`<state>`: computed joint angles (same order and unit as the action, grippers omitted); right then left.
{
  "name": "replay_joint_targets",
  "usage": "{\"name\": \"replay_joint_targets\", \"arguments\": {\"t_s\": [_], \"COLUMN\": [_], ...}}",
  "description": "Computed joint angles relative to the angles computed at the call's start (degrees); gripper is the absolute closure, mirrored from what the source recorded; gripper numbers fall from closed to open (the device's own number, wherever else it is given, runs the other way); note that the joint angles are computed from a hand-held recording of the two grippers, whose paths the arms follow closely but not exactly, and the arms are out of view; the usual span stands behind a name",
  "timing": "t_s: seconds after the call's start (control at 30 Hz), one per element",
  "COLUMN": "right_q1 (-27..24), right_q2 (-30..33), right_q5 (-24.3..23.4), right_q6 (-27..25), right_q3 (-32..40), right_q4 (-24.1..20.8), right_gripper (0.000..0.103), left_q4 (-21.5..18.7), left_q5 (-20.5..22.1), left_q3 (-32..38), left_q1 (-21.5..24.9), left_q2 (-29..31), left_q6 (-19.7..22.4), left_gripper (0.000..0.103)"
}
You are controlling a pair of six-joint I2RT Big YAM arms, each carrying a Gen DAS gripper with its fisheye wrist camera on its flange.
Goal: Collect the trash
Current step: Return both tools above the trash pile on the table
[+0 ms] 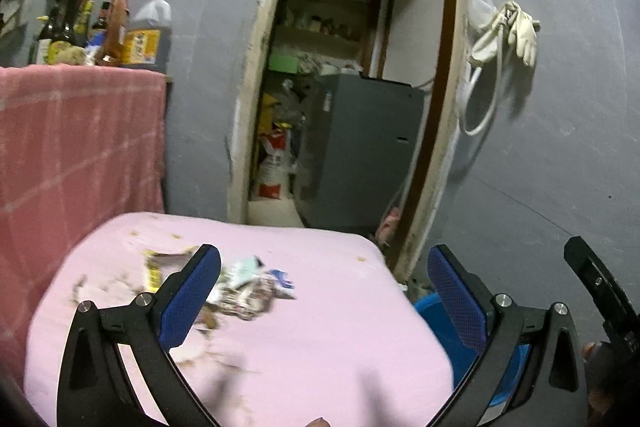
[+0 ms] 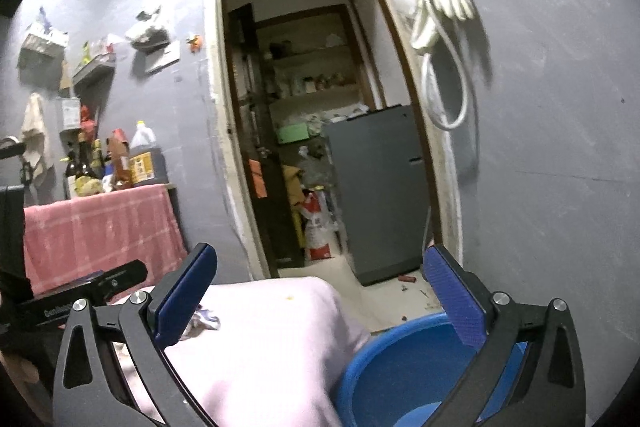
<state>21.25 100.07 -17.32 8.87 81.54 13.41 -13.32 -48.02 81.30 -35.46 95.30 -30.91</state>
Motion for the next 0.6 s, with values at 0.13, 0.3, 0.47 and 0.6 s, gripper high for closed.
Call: {"name": "replay_joint_targets", "arguments": {"t_s": [0.13,0.3,0.47,0.6], "right_q1": [1.4,3.9,6.4,8.2], "right_q2": [0.0,-0.1,0.1,0.8], "right_q5": [-0.1,-0.5,-1.1,-1.1], "right_q6": [-0.4,-1.4,-4.6,-6.9], "right_q3": [0.1,-0.6,0.1,1.5], "right_q4": [1.3,4.5,4.5,2.9], "right_gripper": [0.0,0.0,0.0,0.0], "left_q4": [0.6,2.0,2.2,0.1], "left_q5": [-2.3,-6.7,-10.6,-11.8], "left_q3": [-4.2,-9.7,-14.0,-16.3], "left_q1": [0.3,0.5,0.6,1.2], "left_q2": [-3.7,-8.5,-12.3,-14.6], "left_q6": [-0.5,-1.5,-1.8,-4.0], "left_gripper": [0.002,0.002,0.002,0.002]}}
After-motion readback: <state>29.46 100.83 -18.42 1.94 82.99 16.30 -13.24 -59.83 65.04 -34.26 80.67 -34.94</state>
